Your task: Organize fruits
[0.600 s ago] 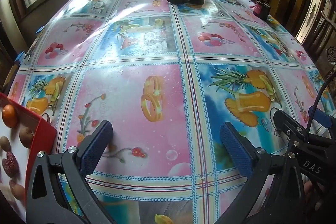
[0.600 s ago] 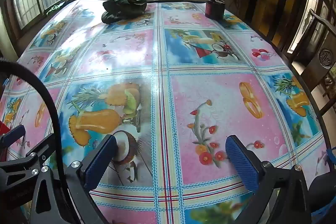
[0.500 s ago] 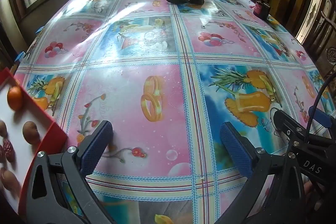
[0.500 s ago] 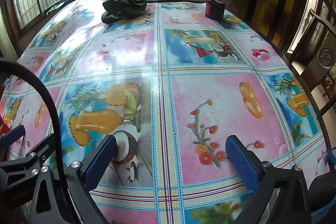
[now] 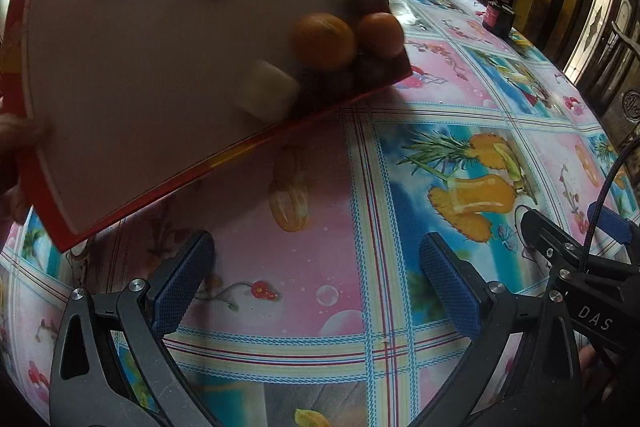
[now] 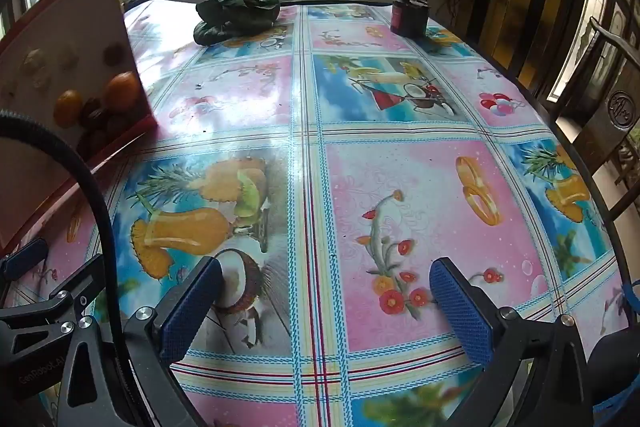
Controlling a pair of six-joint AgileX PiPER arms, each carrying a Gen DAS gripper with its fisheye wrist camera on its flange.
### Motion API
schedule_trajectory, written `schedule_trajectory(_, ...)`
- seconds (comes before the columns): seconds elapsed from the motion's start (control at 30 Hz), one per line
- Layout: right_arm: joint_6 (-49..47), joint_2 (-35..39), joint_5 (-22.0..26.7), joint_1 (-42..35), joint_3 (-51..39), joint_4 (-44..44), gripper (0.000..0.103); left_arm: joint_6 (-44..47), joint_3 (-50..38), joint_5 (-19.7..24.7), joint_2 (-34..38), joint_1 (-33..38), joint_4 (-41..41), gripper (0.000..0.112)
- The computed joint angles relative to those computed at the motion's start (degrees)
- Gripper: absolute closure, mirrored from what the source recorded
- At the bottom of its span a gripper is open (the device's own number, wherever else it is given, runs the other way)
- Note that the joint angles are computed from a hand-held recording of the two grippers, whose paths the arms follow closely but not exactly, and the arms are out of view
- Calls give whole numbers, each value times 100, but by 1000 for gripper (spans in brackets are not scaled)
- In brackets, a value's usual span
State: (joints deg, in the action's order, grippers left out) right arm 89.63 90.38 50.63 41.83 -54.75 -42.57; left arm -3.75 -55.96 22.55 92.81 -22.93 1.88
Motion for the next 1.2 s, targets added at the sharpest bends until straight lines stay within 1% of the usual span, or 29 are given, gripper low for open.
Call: schedule_trajectory(1.2, 9, -2, 32, 30, -17, 9, 0, -124, 14, 33, -43, -60, 83, 9)
